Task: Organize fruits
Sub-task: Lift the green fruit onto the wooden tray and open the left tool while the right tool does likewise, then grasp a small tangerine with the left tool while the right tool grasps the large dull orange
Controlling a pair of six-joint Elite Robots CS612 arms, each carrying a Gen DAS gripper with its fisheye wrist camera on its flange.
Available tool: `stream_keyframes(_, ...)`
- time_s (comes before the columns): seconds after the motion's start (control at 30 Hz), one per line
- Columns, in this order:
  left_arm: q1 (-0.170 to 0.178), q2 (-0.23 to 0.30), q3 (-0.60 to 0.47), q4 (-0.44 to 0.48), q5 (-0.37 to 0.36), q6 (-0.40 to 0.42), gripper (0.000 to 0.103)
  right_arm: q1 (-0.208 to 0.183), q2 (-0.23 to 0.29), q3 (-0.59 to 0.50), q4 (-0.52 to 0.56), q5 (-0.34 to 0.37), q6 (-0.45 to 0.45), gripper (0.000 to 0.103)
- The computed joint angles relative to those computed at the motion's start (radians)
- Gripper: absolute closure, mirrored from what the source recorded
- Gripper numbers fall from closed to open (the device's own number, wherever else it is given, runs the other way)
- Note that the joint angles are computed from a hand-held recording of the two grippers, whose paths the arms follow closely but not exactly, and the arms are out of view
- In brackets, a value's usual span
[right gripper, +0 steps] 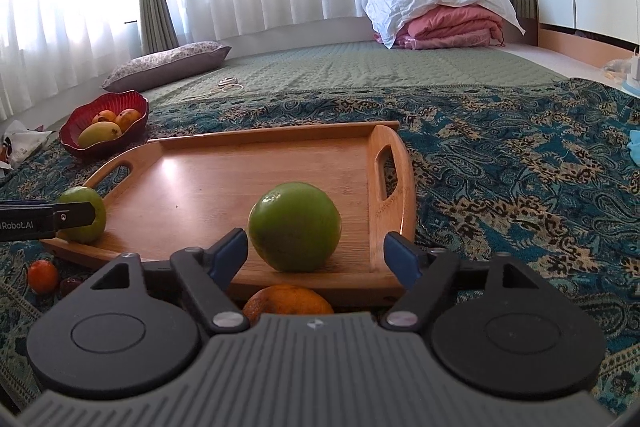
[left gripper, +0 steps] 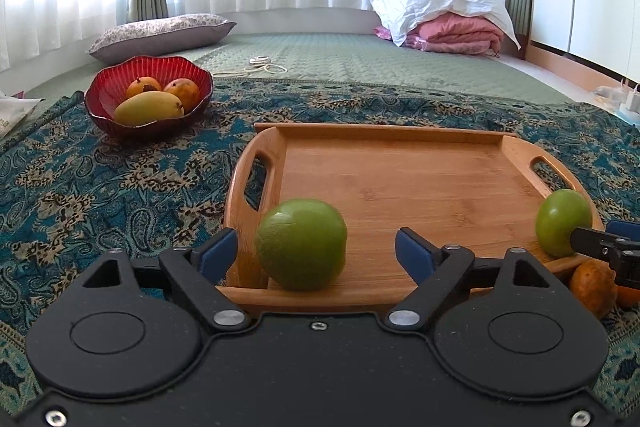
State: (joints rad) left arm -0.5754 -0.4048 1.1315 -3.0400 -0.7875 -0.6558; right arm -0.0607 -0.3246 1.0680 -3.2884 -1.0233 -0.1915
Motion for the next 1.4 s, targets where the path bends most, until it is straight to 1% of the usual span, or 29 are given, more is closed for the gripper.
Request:
stream_keyframes(0.07,-0.004,-0.003,0.009,-0.012,0.006,0.003,0.014,-0.001,-0.004,0.011,-0.016,0.004,-0.007,0.015)
stream_keyframes(0.27,-0.02,-0.009,0.036,-0.059,0.023,0.03,0.009,-0.005,-0.014,0.045,-0.06,0.014,-0.009,0.015)
stream_keyframes(0.4,-0.033,-0.007,0.048,-0.094,0.041,0.07,0.008,-0.005,-0.022,0.071,-0.089,0.01,-0.024,0.014)
stream_keyframes(0.5,-0.039,-0.008,0.056,-0.099,0.044,0.076,0.007,-0.007,-0.025,0.085,-0.104,0.018,-0.037,0.014)
stream_keyframes(0.57,-0.042,-0.01,0.063,-0.097,0.038,0.069,0.007,-0.006,-0.027,0.095,-0.117,0.014,-0.043,0.014)
stream_keyframes(0.63,-0.045,-0.011,0.071,-0.1,0.033,0.063,0.007,-0.006,-0.023,0.103,-0.157,0.002,-0.03,0.014)
stream_keyframes(0.73,-0.048,-0.014,0.085,-0.108,0.028,0.055,0.007,-0.007,-0.019,0.112,-0.206,0.003,-0.008,0.014)
stream_keyframes(0.83,-0.05,-0.019,0.101,-0.107,0.025,0.034,0.007,-0.008,-0.017,0.119,-0.234,-0.002,-0.003,0.014)
stream_keyframes(1.0,-0.051,-0.027,0.123,-0.086,0.025,-0.001,0.006,-0.009,-0.02,0.132,-0.238,0.003,-0.003,0.014)
stream_keyframes(1.23,-0.05,-0.033,0.142,-0.071,0.038,-0.027,0.006,-0.008,-0.024,0.146,-0.229,0.015,-0.024,0.018)
stream_keyframes(1.3,-0.05,-0.036,0.148,-0.055,0.047,-0.051,0.007,-0.007,-0.024,0.147,-0.226,0.015,-0.031,0.02)
stream_keyframes(1.4,-0.045,-0.042,0.16,-0.036,0.046,-0.086,0.01,-0.006,-0.025,0.148,-0.218,0.013,-0.039,0.022)
